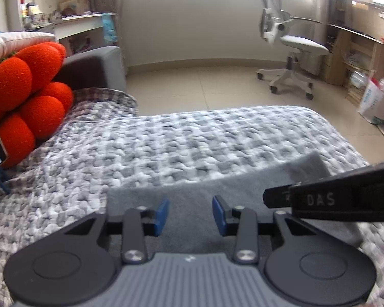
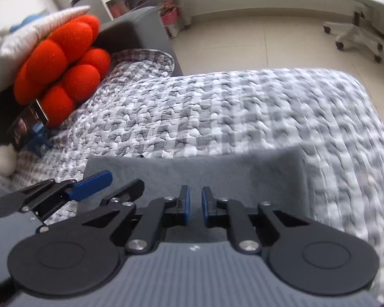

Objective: Fold clothes

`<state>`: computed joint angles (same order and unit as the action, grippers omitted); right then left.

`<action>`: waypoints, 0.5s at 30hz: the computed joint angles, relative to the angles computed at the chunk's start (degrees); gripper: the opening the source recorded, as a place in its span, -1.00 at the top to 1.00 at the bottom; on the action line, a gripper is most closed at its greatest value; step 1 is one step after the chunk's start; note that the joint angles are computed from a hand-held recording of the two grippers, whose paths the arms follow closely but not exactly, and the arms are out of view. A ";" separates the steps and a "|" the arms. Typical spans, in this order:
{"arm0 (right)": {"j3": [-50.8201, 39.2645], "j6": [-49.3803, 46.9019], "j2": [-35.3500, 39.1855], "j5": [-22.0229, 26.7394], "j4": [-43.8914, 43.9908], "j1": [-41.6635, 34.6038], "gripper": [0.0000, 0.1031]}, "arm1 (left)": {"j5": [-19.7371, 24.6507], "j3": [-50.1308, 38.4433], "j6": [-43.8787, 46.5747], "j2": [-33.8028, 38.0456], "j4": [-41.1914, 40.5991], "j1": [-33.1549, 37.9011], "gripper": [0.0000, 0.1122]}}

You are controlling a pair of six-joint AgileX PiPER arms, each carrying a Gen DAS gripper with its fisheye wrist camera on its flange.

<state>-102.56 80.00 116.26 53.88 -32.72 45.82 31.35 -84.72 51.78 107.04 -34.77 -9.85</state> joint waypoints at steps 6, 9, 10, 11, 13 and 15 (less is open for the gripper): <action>-0.85 -3.60 2.46 0.28 0.05 0.04 0.66 | 0.61 -1.30 1.10 2.34 0.59 0.54 0.29; 0.87 -2.94 1.96 -0.86 -0.24 -0.32 0.69 | 1.62 -3.21 -1.28 3.64 2.26 0.50 0.24; 1.30 -2.91 1.93 -1.02 -0.31 -0.42 0.70 | 1.83 -3.72 -1.65 4.05 2.58 0.50 0.23; 1.75 -2.80 1.85 -1.40 -0.33 -0.54 0.70 | 1.91 -4.11 -1.79 4.40 2.84 0.48 0.20; 2.64 -2.35 1.60 -2.46 -0.35 -0.79 0.70 | 0.98 -3.91 -1.10 4.70 3.17 0.30 0.14; 3.55 -1.61 1.19 -3.15 -0.86 -0.80 0.70 | 0.44 -3.59 -0.63 4.74 3.33 0.24 0.09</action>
